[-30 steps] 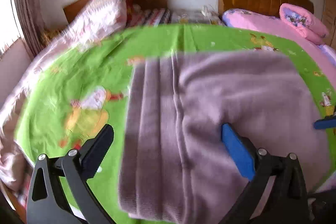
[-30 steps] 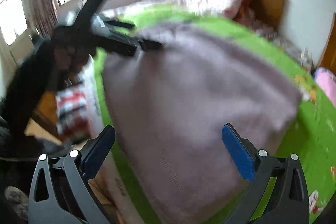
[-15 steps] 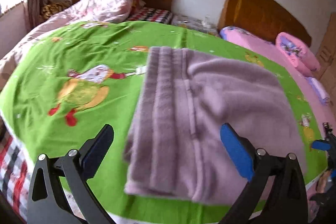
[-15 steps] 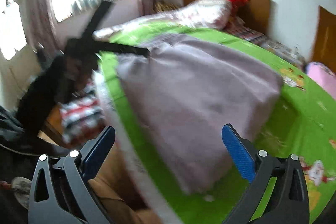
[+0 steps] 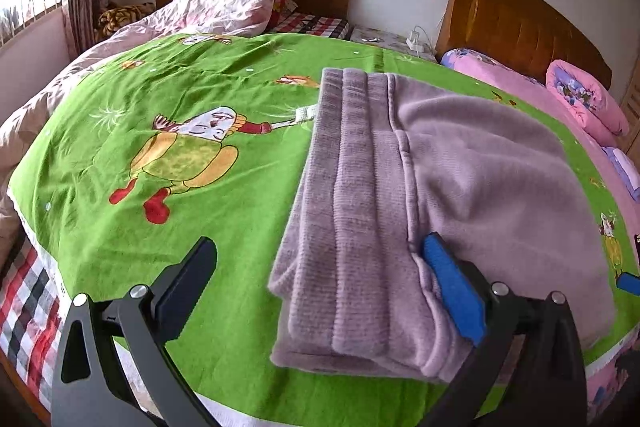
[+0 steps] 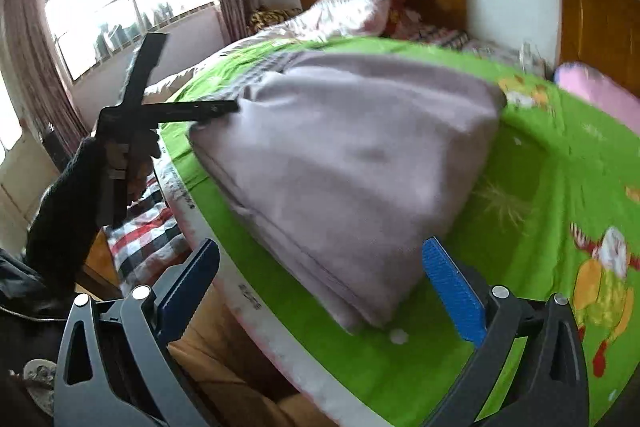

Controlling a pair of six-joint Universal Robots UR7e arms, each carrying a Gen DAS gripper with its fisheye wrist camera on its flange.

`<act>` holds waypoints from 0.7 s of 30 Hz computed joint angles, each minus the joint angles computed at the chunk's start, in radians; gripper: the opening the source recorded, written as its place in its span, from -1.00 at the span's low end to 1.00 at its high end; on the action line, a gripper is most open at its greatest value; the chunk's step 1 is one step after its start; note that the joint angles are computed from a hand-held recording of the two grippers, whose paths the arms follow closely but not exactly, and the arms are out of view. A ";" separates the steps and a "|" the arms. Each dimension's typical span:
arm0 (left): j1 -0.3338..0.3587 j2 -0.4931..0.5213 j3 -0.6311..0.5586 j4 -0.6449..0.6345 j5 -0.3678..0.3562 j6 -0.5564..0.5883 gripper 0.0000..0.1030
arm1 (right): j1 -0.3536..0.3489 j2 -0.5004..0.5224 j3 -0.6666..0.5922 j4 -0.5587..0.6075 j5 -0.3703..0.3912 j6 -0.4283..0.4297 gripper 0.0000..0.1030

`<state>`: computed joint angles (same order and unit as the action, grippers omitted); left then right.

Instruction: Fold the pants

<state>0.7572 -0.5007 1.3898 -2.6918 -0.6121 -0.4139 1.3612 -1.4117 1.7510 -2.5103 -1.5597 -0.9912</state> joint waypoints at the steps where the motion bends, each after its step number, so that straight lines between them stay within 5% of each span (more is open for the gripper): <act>1: -0.002 0.000 0.001 0.002 0.003 -0.002 0.97 | 0.014 0.005 0.015 -0.030 -0.009 -0.029 0.91; 6: -0.004 -0.002 0.009 -0.006 -0.003 0.000 0.97 | 0.043 0.073 -0.011 -0.029 -0.101 -0.061 0.92; 12: 0.004 -0.011 0.019 -0.023 -0.021 -0.008 0.97 | 0.024 0.051 -0.019 0.013 -0.081 -0.013 0.91; 18: -0.118 0.052 0.061 -0.266 0.276 0.184 0.97 | 0.011 -0.031 0.131 -0.294 -0.005 0.038 0.91; 21: -0.162 0.084 0.064 -0.364 0.348 0.226 0.97 | 0.006 -0.049 0.217 -0.493 -0.009 0.076 0.91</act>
